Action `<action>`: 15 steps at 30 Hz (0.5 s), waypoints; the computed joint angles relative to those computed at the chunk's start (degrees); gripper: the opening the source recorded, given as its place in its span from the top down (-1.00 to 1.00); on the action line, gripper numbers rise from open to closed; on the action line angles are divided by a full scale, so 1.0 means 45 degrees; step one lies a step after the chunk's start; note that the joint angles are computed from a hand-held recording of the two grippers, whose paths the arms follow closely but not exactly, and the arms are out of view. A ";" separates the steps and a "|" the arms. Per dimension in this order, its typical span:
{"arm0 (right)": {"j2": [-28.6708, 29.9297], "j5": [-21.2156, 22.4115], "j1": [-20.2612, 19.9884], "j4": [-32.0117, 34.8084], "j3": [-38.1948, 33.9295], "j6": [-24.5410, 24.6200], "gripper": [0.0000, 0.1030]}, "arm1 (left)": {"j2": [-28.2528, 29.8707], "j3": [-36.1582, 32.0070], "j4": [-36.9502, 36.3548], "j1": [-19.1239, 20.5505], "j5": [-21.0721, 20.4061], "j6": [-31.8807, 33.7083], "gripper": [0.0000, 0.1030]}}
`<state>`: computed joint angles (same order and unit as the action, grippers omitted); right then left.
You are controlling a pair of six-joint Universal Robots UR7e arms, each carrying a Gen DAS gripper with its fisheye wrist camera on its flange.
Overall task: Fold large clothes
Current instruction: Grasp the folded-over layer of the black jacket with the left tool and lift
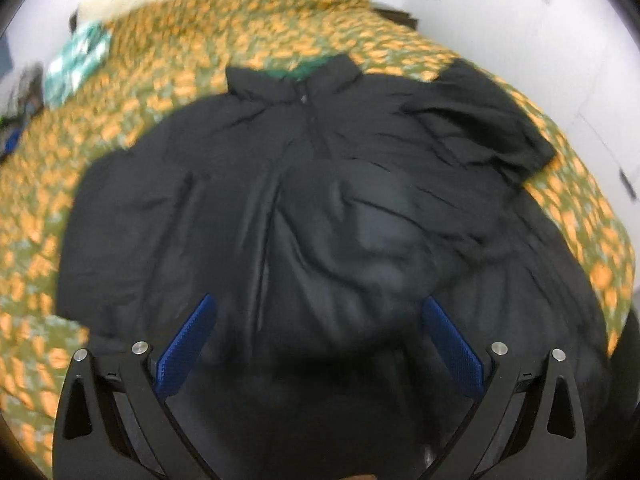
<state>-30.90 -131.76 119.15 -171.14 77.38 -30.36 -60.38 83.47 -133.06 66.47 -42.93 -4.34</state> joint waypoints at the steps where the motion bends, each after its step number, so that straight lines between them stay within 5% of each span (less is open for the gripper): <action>1: -0.0078 -0.0062 -0.0034 0.0143 0.0146 0.0227 -1.00 | 0.0200 -0.0389 0.0182 0.0214 -0.0387 -0.0254 -0.99; 3: -0.0202 -0.0147 -0.0084 0.0355 0.0396 0.0610 -1.00 | 0.0241 -0.0583 0.0249 0.0442 -0.0893 -0.0457 -0.86; 9: -0.0280 -0.0065 -0.0146 0.0814 0.0695 0.1319 -1.00 | -0.0220 -0.0028 0.0051 0.0380 -0.1733 -0.0270 0.57; 12: -0.0247 0.0095 -0.0047 0.0704 0.0719 0.1217 -1.00 | -0.0546 0.0252 -0.0173 0.0295 -0.1845 -0.0095 0.88; 15: -0.0228 0.0180 0.0057 0.0530 0.0752 0.1043 -1.00 | -0.0796 0.0413 -0.0438 0.0298 -0.1935 -0.0016 0.93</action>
<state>-31.92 -130.95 119.41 -168.75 80.76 -25.67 -63.96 85.33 -135.03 67.81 -51.64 -4.41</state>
